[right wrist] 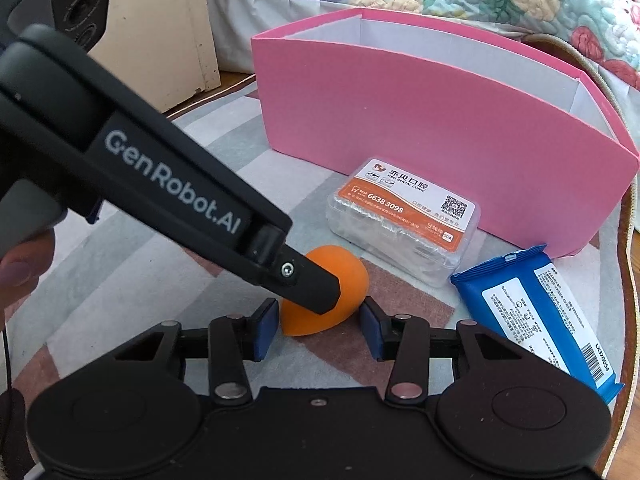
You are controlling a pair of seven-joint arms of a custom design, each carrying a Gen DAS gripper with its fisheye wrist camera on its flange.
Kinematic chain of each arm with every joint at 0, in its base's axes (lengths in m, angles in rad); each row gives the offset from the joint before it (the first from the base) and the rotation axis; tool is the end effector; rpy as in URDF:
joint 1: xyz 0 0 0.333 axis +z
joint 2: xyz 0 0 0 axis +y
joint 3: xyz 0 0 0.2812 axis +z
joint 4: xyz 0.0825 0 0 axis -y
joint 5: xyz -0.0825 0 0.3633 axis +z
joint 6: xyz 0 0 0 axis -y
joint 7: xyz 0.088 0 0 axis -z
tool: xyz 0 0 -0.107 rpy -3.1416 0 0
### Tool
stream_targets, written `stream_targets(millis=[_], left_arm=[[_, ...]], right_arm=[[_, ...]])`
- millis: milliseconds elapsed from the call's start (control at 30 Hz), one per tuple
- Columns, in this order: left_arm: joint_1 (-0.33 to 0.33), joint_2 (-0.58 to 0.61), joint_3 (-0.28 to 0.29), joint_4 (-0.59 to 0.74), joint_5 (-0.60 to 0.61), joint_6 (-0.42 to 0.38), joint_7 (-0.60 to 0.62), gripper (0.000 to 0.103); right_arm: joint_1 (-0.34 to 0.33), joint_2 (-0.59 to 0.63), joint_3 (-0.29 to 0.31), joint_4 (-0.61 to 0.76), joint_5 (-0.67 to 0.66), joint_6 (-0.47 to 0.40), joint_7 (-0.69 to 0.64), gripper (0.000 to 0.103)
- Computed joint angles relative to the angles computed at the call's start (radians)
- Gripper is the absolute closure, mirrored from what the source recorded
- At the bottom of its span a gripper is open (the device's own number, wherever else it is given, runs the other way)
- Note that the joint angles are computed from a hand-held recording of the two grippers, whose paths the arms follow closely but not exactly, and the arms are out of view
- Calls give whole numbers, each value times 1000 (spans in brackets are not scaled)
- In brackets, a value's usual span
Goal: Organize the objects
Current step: 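Lower the left gripper onto the orange makeup sponge and close on it, then lift the orange sponge with the left gripper and carry it over the pink box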
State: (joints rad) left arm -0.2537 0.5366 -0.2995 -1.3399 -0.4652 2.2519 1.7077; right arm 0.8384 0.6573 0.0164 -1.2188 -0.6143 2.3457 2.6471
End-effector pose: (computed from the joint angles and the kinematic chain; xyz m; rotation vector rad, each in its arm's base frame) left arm 0.6176 -0.3416 0.4519 1.5280 -2.2857 0.8909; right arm 0.4922 0.5475 0.4216 -1.8901 1.7021 -0.5706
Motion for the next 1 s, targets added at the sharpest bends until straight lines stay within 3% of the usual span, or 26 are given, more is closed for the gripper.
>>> stream_targets(millis=[433,633,1000], left_arm=[[-4,-11,-2,-10,2,-4,10,77],[-12,-17,-2,-15,15,-22,45,76],[-8,-55,1,-55,6,-17,62,76]], right_arm=[[19,31,-3,67,12,-62,-15,57],[27,49,1,110,31,-100,-62,50],[40,34,-2,103,29,-99,-58,52]])
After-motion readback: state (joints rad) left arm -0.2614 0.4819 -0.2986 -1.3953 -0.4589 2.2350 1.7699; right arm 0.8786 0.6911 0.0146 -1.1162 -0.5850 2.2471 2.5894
